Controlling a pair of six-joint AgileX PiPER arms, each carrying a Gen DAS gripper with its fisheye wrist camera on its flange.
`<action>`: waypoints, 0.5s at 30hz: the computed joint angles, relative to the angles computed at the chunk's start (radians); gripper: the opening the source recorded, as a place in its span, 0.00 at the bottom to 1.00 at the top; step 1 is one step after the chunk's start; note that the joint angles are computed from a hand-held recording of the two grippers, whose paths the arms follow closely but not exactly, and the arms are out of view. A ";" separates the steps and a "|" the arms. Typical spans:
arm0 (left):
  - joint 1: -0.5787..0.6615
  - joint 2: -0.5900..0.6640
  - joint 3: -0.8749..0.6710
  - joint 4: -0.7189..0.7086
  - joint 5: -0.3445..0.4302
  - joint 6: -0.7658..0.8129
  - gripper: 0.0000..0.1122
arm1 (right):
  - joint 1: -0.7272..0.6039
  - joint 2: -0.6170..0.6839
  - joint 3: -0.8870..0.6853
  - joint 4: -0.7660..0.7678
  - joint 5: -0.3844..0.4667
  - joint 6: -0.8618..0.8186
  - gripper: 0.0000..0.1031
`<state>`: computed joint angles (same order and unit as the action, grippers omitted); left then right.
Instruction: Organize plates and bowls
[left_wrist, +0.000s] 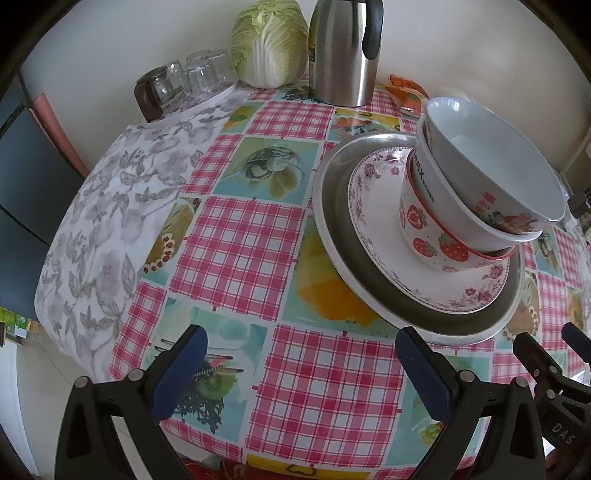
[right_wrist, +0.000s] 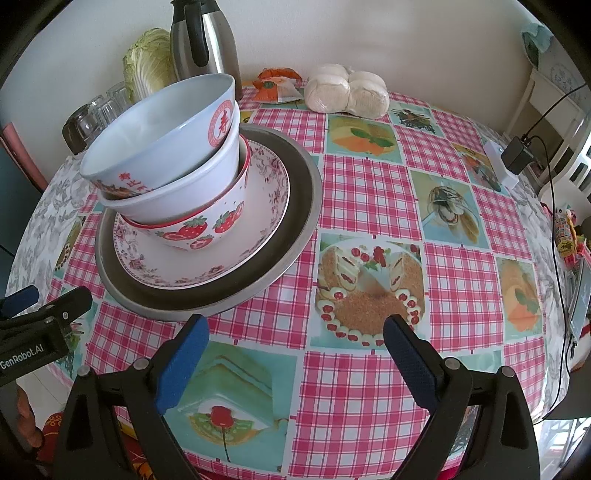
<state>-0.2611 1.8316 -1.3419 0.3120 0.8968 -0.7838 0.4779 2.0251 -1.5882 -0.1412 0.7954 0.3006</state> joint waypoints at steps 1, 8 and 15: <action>0.000 0.000 0.000 0.000 0.000 0.000 0.92 | 0.000 0.000 0.000 0.000 0.000 0.000 0.93; 0.004 -0.001 0.003 -0.011 -0.007 0.000 0.92 | 0.001 0.000 0.000 -0.001 0.001 0.001 0.93; 0.006 0.000 0.003 -0.012 -0.006 -0.003 0.92 | 0.001 0.004 -0.005 -0.001 0.003 0.002 0.93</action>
<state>-0.2550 1.8317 -1.3385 0.2996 0.8906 -0.7870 0.4792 2.0289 -1.5931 -0.1426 0.7985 0.3021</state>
